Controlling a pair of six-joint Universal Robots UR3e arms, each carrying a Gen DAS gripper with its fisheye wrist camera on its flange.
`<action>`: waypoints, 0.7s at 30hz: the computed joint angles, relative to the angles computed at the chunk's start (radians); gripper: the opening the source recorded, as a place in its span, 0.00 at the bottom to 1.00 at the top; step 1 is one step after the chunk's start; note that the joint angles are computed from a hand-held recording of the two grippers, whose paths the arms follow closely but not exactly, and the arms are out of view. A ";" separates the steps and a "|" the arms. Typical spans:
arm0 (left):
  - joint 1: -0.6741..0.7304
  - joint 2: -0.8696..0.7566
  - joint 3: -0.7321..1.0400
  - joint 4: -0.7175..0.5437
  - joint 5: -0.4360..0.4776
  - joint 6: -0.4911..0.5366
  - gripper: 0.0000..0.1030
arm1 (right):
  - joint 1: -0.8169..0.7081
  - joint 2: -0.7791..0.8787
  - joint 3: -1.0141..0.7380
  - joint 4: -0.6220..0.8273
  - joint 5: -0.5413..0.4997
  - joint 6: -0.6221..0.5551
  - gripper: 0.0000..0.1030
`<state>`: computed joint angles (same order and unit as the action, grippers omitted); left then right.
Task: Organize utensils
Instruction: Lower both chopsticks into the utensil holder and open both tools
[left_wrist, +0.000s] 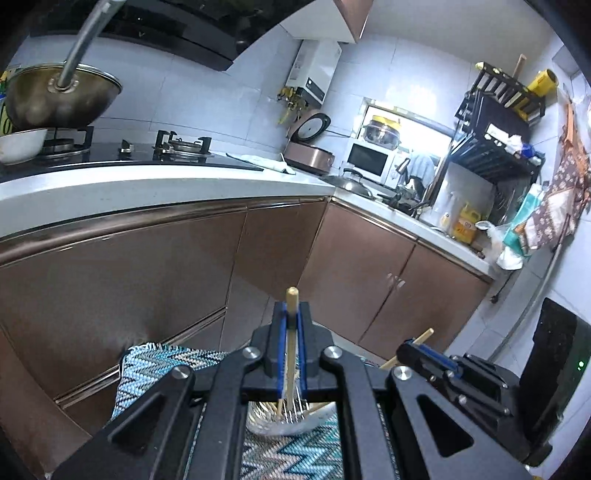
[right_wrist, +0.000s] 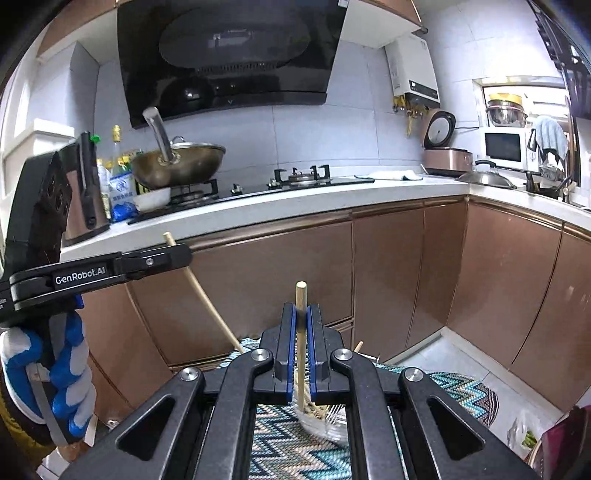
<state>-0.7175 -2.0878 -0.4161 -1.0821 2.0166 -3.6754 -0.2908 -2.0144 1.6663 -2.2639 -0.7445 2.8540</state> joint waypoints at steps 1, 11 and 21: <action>0.004 -0.030 0.036 -0.008 0.002 0.005 0.05 | 0.029 0.032 0.004 -0.040 -0.030 0.013 0.05; 0.032 -0.177 0.060 0.039 0.002 0.003 0.05 | 0.113 0.147 0.103 -0.223 -0.134 0.037 0.05; 0.036 -0.051 -0.214 0.158 -0.016 -0.035 0.12 | 0.063 0.062 0.218 -0.235 -0.084 0.021 0.22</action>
